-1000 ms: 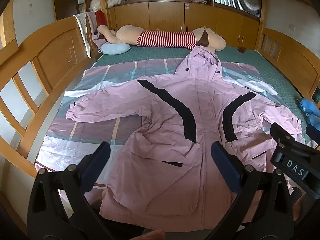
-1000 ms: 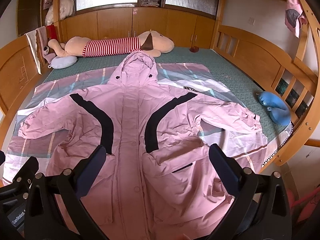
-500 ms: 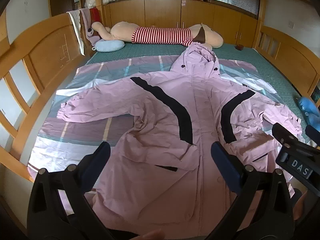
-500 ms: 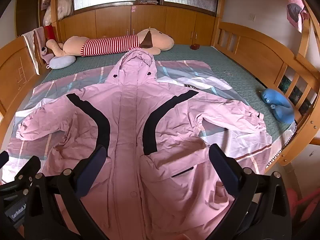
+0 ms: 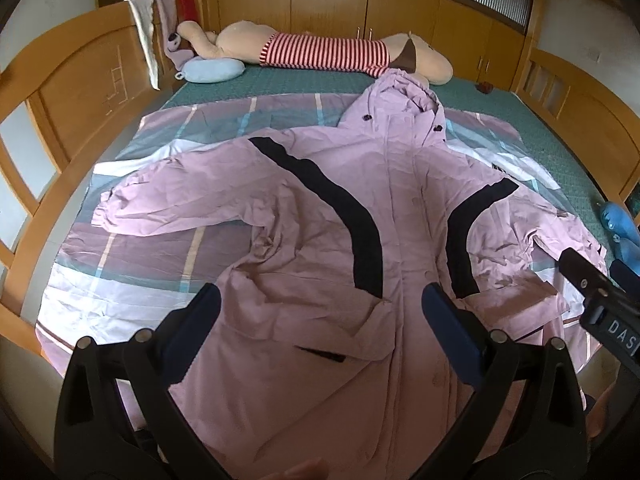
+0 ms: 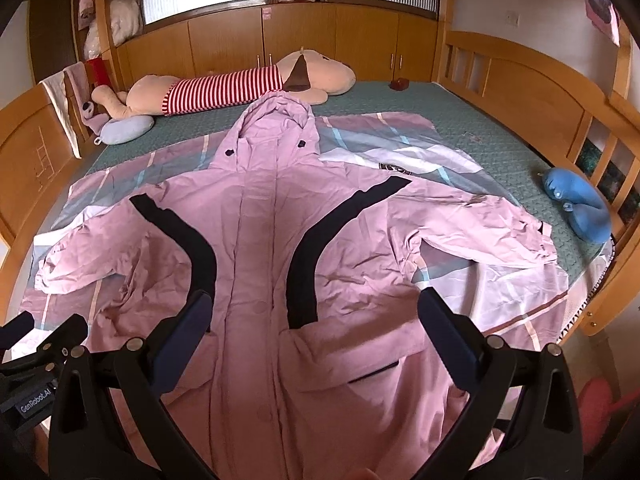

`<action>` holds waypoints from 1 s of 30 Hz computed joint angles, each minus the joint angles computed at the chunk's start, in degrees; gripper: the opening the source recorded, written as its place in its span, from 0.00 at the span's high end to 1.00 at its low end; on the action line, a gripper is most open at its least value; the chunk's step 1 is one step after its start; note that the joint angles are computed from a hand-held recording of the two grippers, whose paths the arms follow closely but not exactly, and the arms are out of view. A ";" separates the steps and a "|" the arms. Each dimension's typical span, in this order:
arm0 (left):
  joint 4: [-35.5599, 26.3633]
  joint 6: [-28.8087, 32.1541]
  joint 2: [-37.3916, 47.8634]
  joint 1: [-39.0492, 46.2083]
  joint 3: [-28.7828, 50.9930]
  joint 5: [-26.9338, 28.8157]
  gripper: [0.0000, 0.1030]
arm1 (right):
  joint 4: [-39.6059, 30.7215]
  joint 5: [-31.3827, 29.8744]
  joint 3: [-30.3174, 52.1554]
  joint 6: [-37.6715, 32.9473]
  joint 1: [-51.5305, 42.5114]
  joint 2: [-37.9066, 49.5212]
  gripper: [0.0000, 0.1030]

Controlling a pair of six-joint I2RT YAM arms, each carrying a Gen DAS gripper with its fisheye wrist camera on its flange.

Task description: Fold large clothes

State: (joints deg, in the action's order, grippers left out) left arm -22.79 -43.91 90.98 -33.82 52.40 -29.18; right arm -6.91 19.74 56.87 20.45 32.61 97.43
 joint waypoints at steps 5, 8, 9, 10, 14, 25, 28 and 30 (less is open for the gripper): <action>-0.91 3.30 6.45 0.14 6.58 -1.12 0.02 | 5.71 -10.09 0.30 -4.22 -9.51 1.84 0.01; -0.64 6.05 10.61 0.30 10.73 -1.67 0.02 | 8.80 -12.30 5.08 -6.87 -17.84 7.92 0.01; -0.37 7.17 12.48 0.32 12.44 -2.36 0.02 | 8.18 -12.96 7.91 -7.04 -20.43 10.75 0.01; 0.47 8.34 14.49 0.42 14.04 -3.62 0.02 | 7.04 -15.44 11.56 -6.45 -24.02 14.44 0.01; 5.63 12.44 20.27 2.45 16.96 -5.44 0.02 | 11.45 -28.99 17.73 1.01 -36.79 25.34 0.01; 17.74 16.18 29.75 8.86 15.95 3.06 0.02 | -5.63 -49.63 42.40 14.32 -50.34 47.99 0.01; 21.17 17.71 29.82 8.27 14.58 4.99 0.02 | -7.49 -47.90 49.41 17.11 -51.92 52.68 0.01; 23.15 18.40 29.68 7.57 13.64 4.33 0.02 | -6.55 -48.86 52.60 20.31 -53.37 55.63 0.02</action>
